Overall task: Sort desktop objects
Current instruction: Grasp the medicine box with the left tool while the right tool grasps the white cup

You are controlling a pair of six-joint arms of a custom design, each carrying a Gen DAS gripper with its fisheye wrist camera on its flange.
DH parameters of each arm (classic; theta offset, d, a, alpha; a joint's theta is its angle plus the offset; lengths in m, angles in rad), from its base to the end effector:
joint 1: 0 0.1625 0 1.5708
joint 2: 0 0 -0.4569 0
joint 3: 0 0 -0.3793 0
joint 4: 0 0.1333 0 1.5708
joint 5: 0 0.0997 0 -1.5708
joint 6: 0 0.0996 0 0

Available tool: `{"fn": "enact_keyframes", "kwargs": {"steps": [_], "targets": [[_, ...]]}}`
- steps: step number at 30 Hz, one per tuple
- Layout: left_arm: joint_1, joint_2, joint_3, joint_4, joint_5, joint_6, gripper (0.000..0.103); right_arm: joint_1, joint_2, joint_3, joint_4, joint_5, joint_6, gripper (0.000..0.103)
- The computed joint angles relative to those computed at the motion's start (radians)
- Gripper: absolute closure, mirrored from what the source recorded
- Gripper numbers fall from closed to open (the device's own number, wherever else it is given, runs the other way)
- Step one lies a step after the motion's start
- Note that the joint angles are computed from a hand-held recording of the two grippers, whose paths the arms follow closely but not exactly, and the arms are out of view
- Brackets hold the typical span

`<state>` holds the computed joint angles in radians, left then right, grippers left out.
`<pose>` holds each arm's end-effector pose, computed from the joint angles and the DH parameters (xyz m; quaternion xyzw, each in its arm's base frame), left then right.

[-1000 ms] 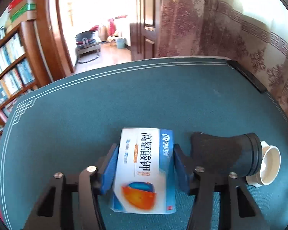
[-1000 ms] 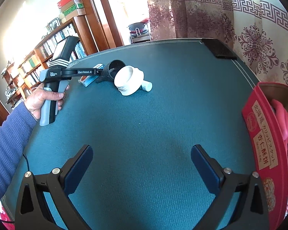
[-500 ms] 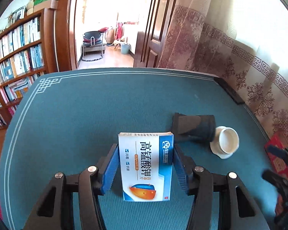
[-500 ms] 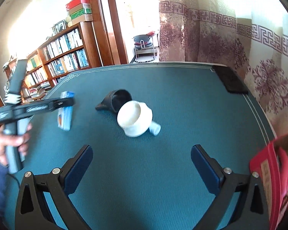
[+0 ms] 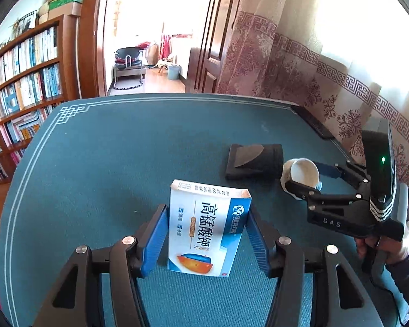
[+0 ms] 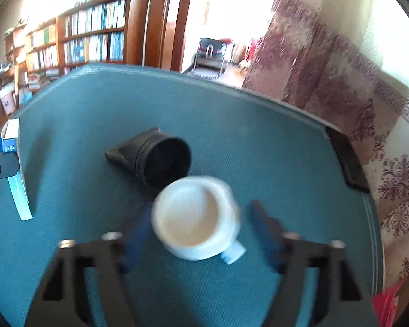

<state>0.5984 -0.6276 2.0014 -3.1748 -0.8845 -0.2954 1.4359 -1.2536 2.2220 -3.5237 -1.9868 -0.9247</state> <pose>-0.3510 -0.4770 0.0066 0.2742 0.8952 -0.2851 0.2052 0.0265 -0.4966 0.3167 0.2416 -0.8335 0.3071 0.3907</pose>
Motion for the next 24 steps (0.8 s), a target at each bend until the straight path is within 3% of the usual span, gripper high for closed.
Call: {"fn": "enact_keyframes", "kwargs": {"steps": [4,9,17,19,20,24], "targets": [[0.009,0.017,-0.009,0.034,-0.006,-0.02,0.024,-0.023,-0.068,0.032,0.05,0.058,0.077,0.037],[0.017,0.035,-0.028,0.08,0.007,-0.039,0.023,-0.065,-0.192,0.093,0.12,0.167,0.17,0.037],[0.04,0.083,-0.109,0.149,0.023,-0.026,0.023,-0.11,-0.353,0.212,0.16,0.276,0.171,0.037],[0.035,0.097,-0.119,0.146,0.05,-0.01,0.032,-0.131,-0.397,0.232,0.189,0.305,0.173,0.037],[0.03,0.102,-0.123,0.153,0.068,-0.011,0.047,-0.14,-0.417,0.242,0.197,0.317,0.174,0.037],[0.016,0.08,-0.104,0.136,0.025,-0.044,0.047,-0.194,-0.517,0.279,0.246,0.371,0.174,0.037]]}}
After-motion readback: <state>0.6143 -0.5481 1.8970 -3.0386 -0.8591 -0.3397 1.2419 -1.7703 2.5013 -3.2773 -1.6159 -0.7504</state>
